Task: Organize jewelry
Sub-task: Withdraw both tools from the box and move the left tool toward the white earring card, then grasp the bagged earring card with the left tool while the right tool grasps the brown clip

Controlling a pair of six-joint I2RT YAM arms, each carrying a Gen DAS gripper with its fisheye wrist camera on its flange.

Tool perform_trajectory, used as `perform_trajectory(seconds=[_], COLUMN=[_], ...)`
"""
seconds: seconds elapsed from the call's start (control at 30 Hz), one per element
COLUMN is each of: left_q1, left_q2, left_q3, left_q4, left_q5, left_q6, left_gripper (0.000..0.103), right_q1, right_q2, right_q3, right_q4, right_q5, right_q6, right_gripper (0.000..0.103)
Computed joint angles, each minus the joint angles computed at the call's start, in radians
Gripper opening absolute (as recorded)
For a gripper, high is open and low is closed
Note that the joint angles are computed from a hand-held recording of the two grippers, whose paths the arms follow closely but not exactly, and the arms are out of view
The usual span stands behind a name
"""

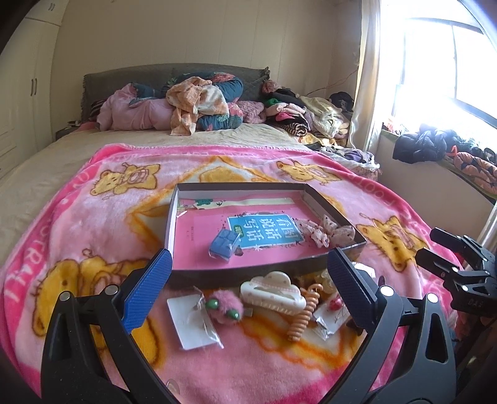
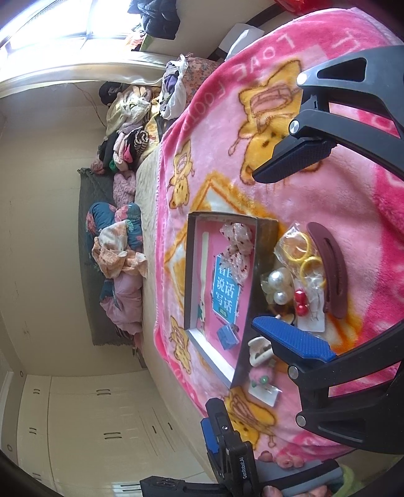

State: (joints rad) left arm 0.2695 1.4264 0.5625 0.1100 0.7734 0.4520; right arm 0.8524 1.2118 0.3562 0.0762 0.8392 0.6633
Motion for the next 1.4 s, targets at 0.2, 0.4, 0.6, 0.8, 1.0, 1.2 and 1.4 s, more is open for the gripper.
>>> perform_trajectory(seconds=[0.2,0.4,0.6,0.8,1.0,1.2,1.4], left_q1=[0.033,0.066,0.07,0.068,0.059,0.051,0.028], left_q2=[0.017,0.041,0.087,0.163,0.265,0.368,0.431], left_q3=[-0.016,-0.031,-0.045,-0.05,-0.012,0.072,0.128], left_q4=[-0.018,-0.039,-0.041,0.006,0.088,0.107,0.086], left_q5=[0.007,0.019,0.002,-0.04,-0.113,-0.16,-0.17], left_q6=[0.051,0.116,0.179,0.201,0.143,0.082,0.054], left_gripper=[0.091,0.091,0.091,0.091,0.091,0.091,0.085], right_q1=[0.042,0.053,0.048,0.004,-0.037,-0.074,-0.123], right_q2=[0.036,0.062,0.105,0.158,0.228,0.271,0.329], right_q3=[0.007,0.002,-0.012,-0.022,-0.014,0.001,0.021], right_q4=[-0.02,-0.031,-0.02,0.026,0.066,0.092,0.131], right_q5=[0.003,-0.035,-0.078,-0.14,-0.196,-0.234,-0.299], right_q6=[0.043,0.066,0.093,0.097,0.109,0.095,0.068], right_gripper=[0.085,0.085,0.092,0.092,0.092,0.093,0.094])
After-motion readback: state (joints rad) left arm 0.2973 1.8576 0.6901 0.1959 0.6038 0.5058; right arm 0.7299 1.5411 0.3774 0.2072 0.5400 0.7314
